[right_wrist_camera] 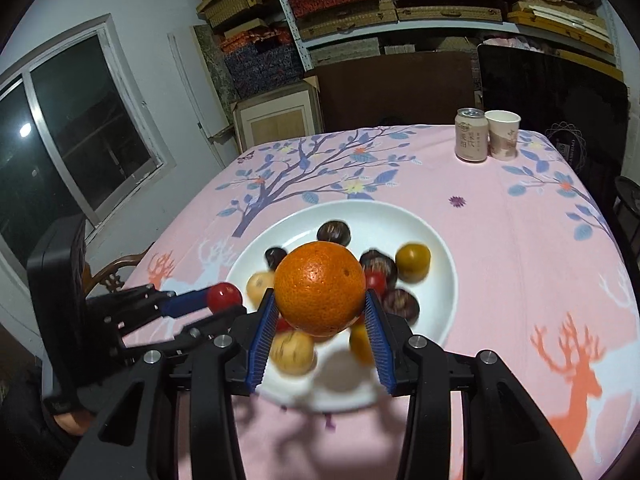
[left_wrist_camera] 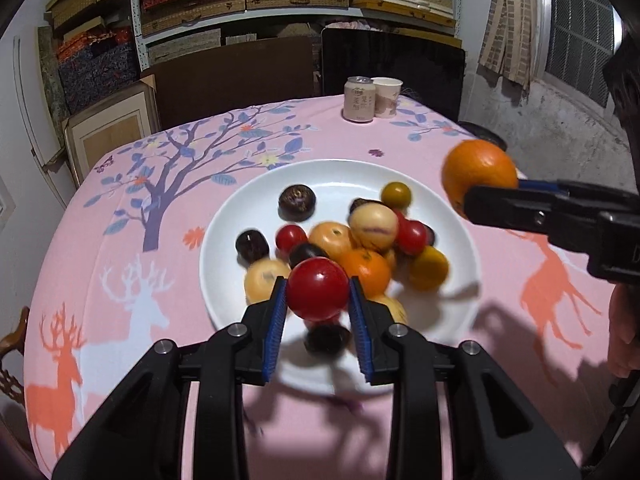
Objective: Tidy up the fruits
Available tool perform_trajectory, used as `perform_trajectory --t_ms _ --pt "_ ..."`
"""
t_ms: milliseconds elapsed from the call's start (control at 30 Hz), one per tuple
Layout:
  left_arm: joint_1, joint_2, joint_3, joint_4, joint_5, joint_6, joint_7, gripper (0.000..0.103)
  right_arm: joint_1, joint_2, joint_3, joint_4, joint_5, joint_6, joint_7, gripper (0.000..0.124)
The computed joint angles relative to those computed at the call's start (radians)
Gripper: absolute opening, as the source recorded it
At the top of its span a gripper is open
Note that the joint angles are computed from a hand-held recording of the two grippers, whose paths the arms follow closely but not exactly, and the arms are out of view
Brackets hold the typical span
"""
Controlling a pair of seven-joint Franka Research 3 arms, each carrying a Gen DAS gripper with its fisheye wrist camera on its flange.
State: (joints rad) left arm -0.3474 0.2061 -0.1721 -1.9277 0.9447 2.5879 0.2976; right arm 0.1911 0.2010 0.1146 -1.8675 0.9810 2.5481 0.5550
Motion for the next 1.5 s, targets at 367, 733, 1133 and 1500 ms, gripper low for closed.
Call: perform_trajectory --t_ms 367,733,1133,1500 --pt "0.0 0.168 0.085 0.192 -0.093 0.015 0.097 0.077 -0.001 0.3 0.057 0.339 -0.219 -0.028 0.228 0.052" --pt "-0.017 -0.073 -0.003 -0.097 -0.051 -0.019 -0.099 0.098 -0.014 -0.078 0.062 -0.156 0.055 0.223 -0.038 0.099" --pt "-0.114 -0.395 -0.245 -0.372 -0.04 -0.326 -0.433 0.098 0.101 -0.59 -0.088 -0.693 0.232 0.303 -0.114 0.099" --pt "-0.198 -0.454 -0.331 -0.339 -0.075 -0.548 -0.478 0.098 0.207 -0.871 -0.21 -0.878 0.154 0.284 -0.111 0.099"
